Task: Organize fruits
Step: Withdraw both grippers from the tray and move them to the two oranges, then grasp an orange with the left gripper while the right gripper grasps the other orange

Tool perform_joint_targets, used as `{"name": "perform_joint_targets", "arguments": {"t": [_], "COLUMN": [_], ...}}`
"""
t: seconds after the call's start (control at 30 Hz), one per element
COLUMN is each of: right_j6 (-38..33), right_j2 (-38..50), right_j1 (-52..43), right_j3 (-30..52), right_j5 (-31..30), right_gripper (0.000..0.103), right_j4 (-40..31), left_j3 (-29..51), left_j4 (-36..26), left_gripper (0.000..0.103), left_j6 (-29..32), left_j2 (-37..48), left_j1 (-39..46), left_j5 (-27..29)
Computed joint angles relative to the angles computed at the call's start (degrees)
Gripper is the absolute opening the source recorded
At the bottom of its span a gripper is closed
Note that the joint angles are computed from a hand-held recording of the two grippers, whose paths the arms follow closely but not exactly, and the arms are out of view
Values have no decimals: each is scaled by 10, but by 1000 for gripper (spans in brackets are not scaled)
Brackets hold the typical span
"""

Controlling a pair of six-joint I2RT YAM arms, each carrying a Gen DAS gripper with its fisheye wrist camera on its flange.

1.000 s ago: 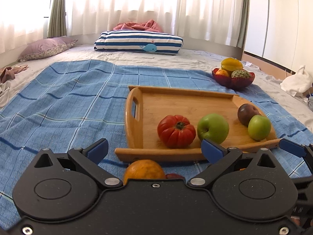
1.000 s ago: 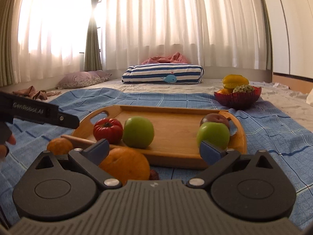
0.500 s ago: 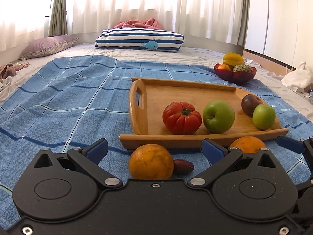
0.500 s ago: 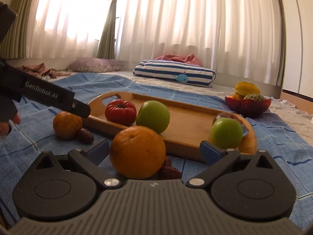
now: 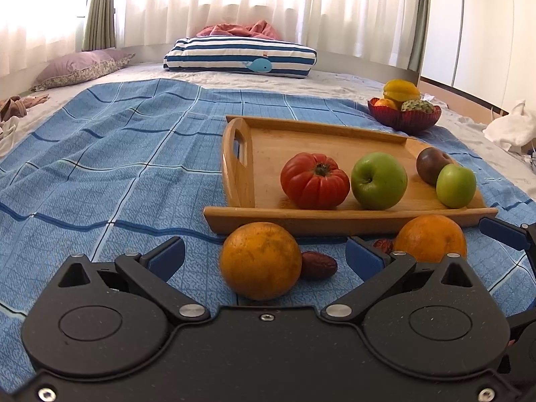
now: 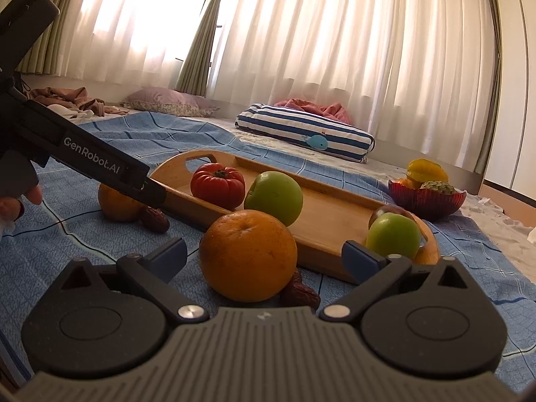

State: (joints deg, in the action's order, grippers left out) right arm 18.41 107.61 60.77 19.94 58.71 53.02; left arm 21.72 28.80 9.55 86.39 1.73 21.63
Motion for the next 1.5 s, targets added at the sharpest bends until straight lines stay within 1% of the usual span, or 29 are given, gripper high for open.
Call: {"name": "perform_joint_targets", "arguments": {"t": [0.17, 0.37, 0.5, 0.73, 0.83, 0.97, 1.13, 1.37, 1.5], "right_j6": [0, -3, -5, -5, -3, -2, -19, -16, -17], "right_j2": [2, 5, 5, 7, 5, 4, 1, -6, -10], "right_j1": [3, 6, 9, 10, 10, 12, 3, -5, -8], "right_j3": [2, 5, 4, 6, 8, 9, 7, 6, 0], "right_j5": [3, 8, 12, 13, 13, 10, -5, -23, -35], "right_gripper": [103, 103, 103, 103, 100, 95, 90, 81, 78], "right_j4": [-2, -3, -2, -1, -7, -14, -9, -20, -12], "left_j3": [1, -1, 4, 6, 5, -4, -8, -15, -26], "left_j4": [-7, -9, -24, -26, -26, -16, -15, -6, 9], "left_gripper": [100, 91, 80, 71, 70, 62, 59, 51, 51], "left_j6": [9, 12, 8, 1, 2, 9, 12, 10, 8], "left_j2": [5, 4, 3, 3, 2, -4, -7, -6, -9], "left_j1": [-1, -7, -4, 1, 2, -2, 0, 1, -1], "left_j5": [9, 6, 14, 16, 15, 1, -1, -11, -17]}}
